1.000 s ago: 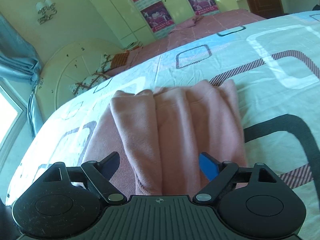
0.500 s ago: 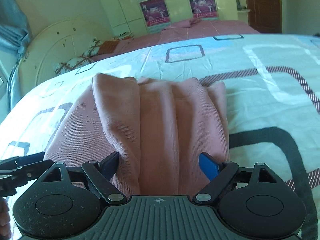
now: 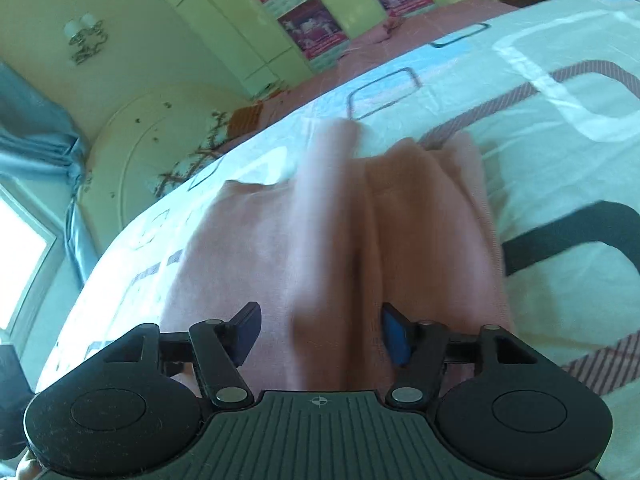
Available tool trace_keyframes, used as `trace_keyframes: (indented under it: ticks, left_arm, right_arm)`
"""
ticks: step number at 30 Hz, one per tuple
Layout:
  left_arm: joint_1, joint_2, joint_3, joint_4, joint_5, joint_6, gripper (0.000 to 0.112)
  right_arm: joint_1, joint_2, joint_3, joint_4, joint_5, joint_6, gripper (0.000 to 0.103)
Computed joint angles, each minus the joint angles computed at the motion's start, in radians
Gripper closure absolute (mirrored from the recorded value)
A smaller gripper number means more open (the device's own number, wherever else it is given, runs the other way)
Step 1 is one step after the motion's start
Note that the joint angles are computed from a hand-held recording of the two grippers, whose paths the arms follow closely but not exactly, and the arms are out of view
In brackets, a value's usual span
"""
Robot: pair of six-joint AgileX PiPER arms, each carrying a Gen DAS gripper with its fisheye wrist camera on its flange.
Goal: Fold small clothes
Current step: 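Grasp the other side edge of the sweatshirt with the right tool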
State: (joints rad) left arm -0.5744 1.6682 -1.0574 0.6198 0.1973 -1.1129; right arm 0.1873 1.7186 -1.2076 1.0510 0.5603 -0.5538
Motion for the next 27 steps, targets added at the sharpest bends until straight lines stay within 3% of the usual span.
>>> trace_keyframes:
  ticks: [4, 8, 10, 14, 20, 24, 27]
  left_arm:
    - [0.000, 0.000, -0.005, -0.021, 0.005, 0.019, 0.038]
    - [0.005, 0.002, -0.001, -0.029, 0.001, 0.027, 0.038]
    - [0.002, 0.010, -0.005, -0.013, 0.004, 0.011, 0.037]
    - [-0.009, 0.023, -0.015, 0.068, 0.013, -0.084, 0.036]
    - [-0.034, 0.005, -0.016, 0.274, 0.003, -0.278, 0.038]
    - [-0.057, 0.029, -0.039, 0.270, -0.002, -0.273, 0.037]
    - [-0.072, 0.067, -0.069, 0.165, 0.021, -0.158, 0.035]
  right_arm:
    - [0.031, 0.017, -0.024, -0.036, -0.039, 0.021, 0.042]
    - [0.013, 0.024, -0.016, -0.001, -0.046, 0.009, 0.082]
    - [0.002, 0.028, -0.013, 0.018, -0.046, 0.002, 0.088]
    - [0.026, 0.047, -0.053, -0.091, -0.061, 0.088, 0.093]
    - [0.086, -0.053, -0.038, -0.397, -0.205, 0.206, 0.094]
    - [0.081, -0.107, 0.001, -0.554, -0.237, 0.292, 0.094]
    - [0.054, -0.083, 0.039, -0.608, -0.233, 0.408, 0.094]
